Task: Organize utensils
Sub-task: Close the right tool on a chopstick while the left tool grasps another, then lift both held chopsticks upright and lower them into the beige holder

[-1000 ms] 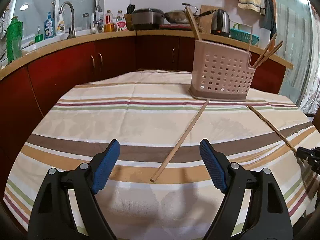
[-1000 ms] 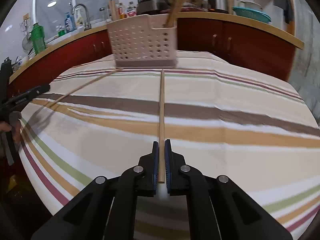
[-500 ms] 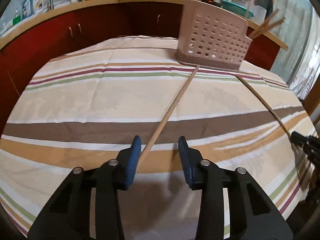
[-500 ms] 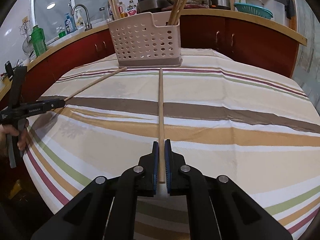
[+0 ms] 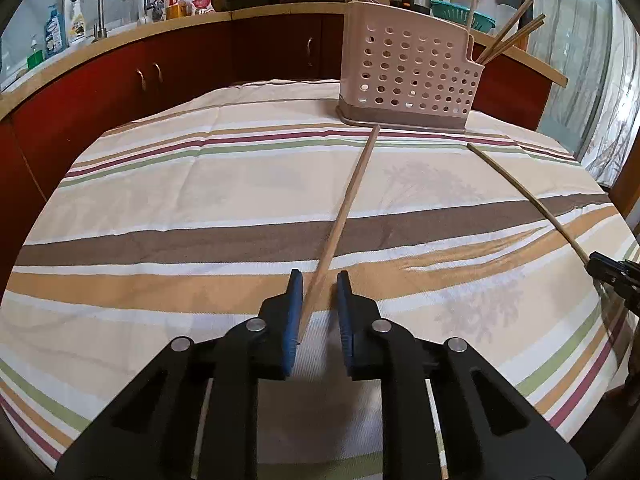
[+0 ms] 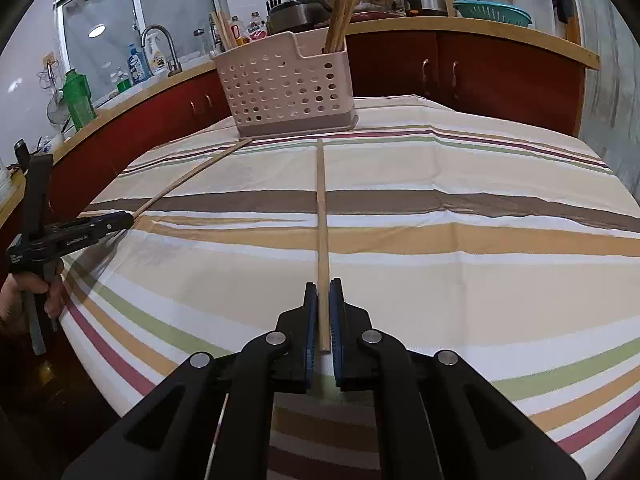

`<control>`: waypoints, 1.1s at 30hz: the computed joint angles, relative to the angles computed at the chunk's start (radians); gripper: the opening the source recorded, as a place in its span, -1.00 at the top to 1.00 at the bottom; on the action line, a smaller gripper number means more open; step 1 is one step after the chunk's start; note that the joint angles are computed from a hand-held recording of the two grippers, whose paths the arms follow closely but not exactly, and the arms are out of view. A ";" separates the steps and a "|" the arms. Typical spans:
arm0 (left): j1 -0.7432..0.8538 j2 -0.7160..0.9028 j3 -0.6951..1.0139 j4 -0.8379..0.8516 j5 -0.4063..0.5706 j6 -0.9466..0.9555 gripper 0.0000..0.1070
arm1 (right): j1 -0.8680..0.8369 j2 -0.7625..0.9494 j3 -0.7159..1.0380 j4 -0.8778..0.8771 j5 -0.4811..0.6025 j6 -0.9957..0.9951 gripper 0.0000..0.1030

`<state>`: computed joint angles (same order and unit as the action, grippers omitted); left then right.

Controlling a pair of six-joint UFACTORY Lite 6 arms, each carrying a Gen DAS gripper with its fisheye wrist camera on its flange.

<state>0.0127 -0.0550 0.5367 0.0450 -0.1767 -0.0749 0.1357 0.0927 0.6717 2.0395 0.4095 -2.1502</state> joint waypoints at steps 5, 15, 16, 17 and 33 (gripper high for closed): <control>-0.013 -0.014 -0.008 -0.065 0.009 0.069 0.68 | -0.006 -0.027 -0.044 0.055 0.023 -0.070 0.81; -0.086 -0.113 -0.104 -0.306 -0.047 0.291 0.86 | 0.001 -0.091 -0.092 0.101 0.030 -0.097 0.87; -0.091 -0.135 -0.116 -0.339 -0.051 0.320 0.87 | 0.002 -0.112 -0.096 0.096 0.028 -0.089 0.87; -0.096 -0.166 -0.131 -0.371 -0.053 0.349 0.87 | -0.002 -0.125 -0.096 0.088 0.031 -0.082 0.87; -0.178 -0.523 -0.093 -0.940 -0.044 0.900 0.88 | -0.043 -0.349 -0.006 -0.131 0.020 0.197 0.87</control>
<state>-0.1655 -0.5783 0.4441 -0.8949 -0.2209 0.8254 0.0924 -0.2567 0.6656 1.9085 0.4295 -1.9533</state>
